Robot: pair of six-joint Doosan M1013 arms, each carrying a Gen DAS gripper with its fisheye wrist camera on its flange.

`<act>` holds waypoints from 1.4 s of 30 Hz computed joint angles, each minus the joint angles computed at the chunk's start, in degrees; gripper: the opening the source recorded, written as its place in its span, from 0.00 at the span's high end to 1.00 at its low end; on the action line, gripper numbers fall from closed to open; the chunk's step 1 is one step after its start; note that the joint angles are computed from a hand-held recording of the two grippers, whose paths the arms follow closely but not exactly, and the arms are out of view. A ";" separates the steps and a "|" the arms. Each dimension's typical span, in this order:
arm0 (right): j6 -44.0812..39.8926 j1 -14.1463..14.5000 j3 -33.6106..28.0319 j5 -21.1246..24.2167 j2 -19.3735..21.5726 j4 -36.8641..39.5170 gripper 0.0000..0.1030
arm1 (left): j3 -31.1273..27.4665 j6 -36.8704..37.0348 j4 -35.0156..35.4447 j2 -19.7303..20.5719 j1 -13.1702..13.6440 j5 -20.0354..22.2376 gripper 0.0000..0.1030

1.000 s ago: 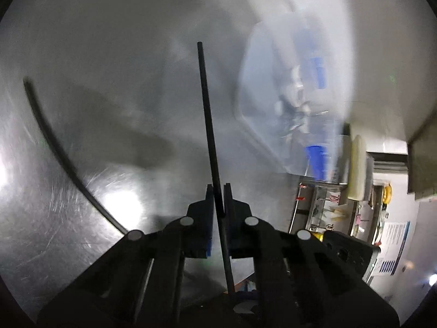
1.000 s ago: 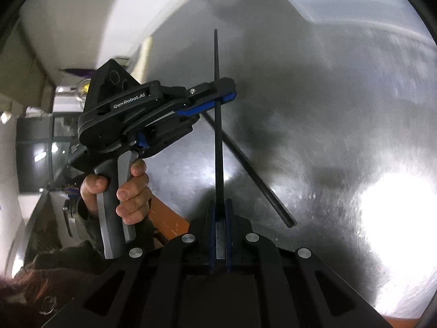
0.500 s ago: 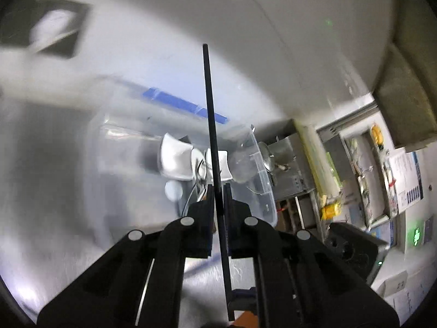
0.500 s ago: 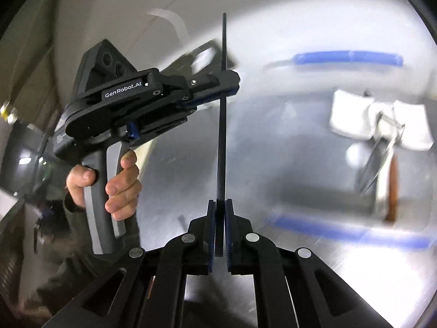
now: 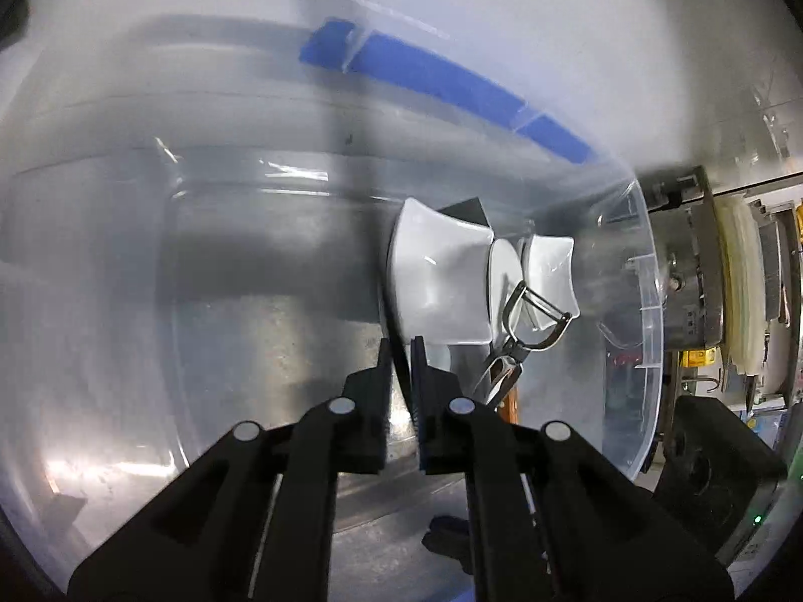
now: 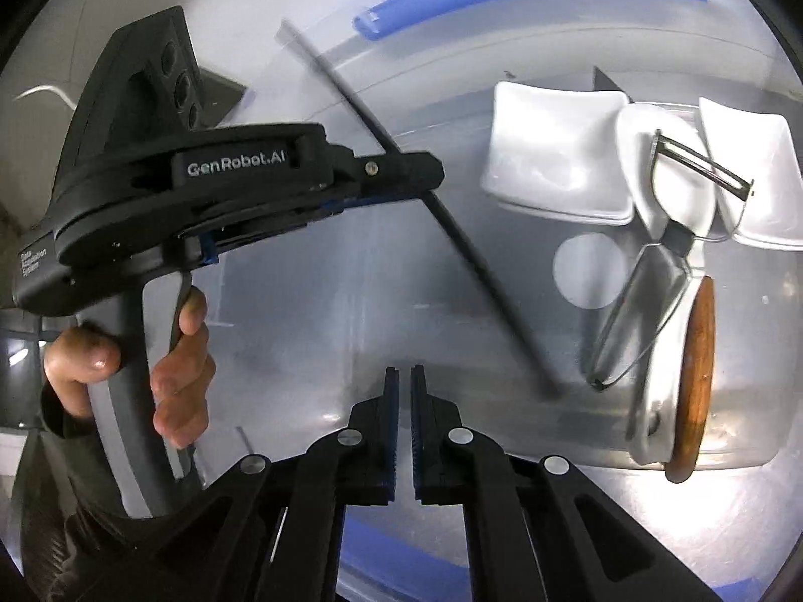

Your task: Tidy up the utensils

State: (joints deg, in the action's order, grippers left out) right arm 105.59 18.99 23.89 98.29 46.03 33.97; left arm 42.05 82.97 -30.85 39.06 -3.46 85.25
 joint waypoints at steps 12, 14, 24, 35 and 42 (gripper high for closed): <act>-13.69 0.12 20.02 -14.00 -16.40 -2.11 0.79 | 10.77 12.70 4.18 -13.92 0.83 -13.77 0.44; -18.70 2.57 24.43 -15.93 -19.64 -4.36 0.74 | 15.25 14.83 0.75 -17.73 2.71 -16.87 0.43; -35.25 17.32 33.31 -10.32 -20.58 -26.18 0.74 | 41.57 7.48 2.96 -34.34 11.79 -25.88 0.35; -40.09 22.04 36.33 -9.31 -19.93 -31.81 0.69 | 55.93 -0.62 -3.17 -40.35 19.30 -25.19 0.35; -37.94 23.05 34.98 -8.80 -18.55 -33.27 0.69 | 57.77 -1.21 -4.43 -41.17 19.52 -25.43 0.35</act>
